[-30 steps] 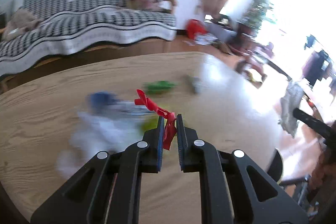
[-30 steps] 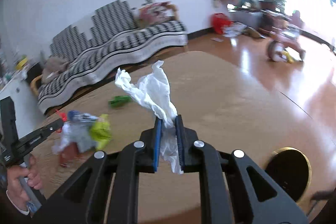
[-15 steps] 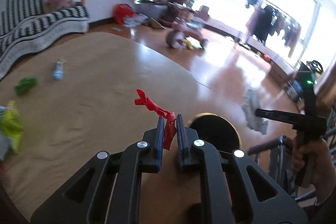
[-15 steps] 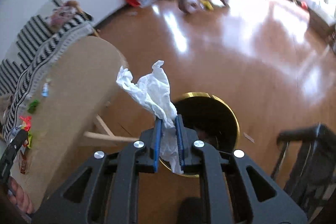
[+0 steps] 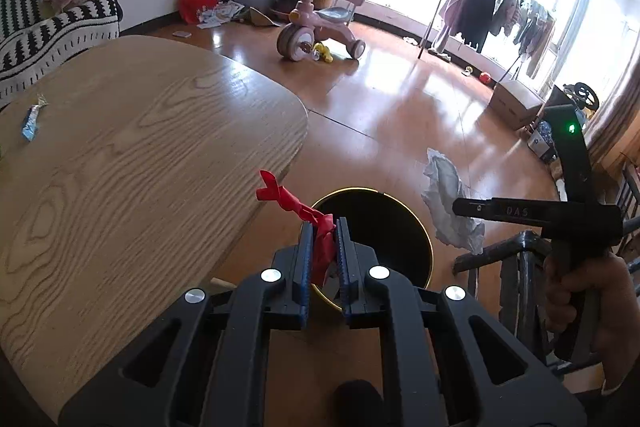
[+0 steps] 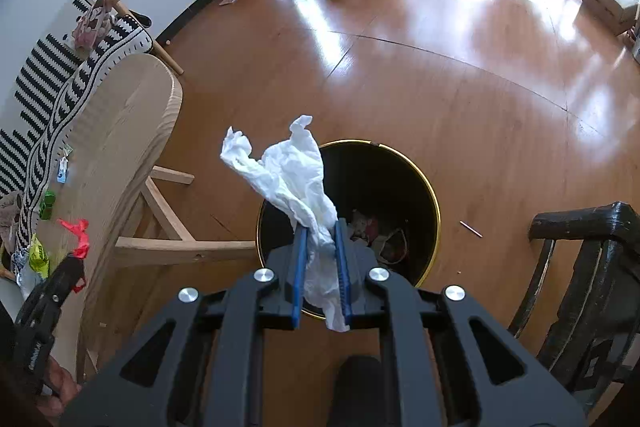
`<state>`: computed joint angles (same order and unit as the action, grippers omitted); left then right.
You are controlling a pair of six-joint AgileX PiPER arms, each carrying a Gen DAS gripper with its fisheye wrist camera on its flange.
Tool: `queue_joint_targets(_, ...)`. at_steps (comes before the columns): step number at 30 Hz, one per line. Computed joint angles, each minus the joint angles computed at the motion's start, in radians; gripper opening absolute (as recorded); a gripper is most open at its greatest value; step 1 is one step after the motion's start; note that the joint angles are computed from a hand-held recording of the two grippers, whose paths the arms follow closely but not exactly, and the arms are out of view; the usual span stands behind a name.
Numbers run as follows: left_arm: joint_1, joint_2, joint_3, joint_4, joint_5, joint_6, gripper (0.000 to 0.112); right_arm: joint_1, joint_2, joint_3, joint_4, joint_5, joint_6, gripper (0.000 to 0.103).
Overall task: Collect trash
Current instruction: 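Carry twist tie and tissue to the bin and open both tools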
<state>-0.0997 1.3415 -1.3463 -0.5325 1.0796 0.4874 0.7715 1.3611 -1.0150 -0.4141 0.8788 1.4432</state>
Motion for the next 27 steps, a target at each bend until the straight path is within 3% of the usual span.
queue_joint_targets(2,-0.021,0.003,0.005,0.011,-0.01,-0.018,0.011,-0.012,0.006,-0.003,0.016,-0.007,-0.019,0.018)
queue_joint_targets(3,-0.026,0.009,0.002,0.013,-0.012,-0.02,0.011,-0.015,0.008,-0.005,0.014,-0.007,-0.021,0.025)
queue_joint_targets(4,-0.029,0.011,0.002,0.016,-0.012,-0.022,0.011,-0.016,0.009,-0.006,0.012,-0.007,-0.019,0.042)
queue_joint_targets(6,-0.023,0.031,-0.008,0.009,-0.008,-0.01,0.011,-0.006,0.004,-0.007,-0.019,0.0,0.006,0.061)
queue_joint_targets(15,-0.097,0.095,0.007,0.008,-0.049,-0.031,0.011,0.007,-0.05,0.009,-0.073,0.018,0.072,0.061)
queue_joint_targets(27,-0.317,0.259,0.053,0.042,-0.196,-0.073,0.011,0.007,-0.106,0.034,-0.11,0.036,0.112,0.061)
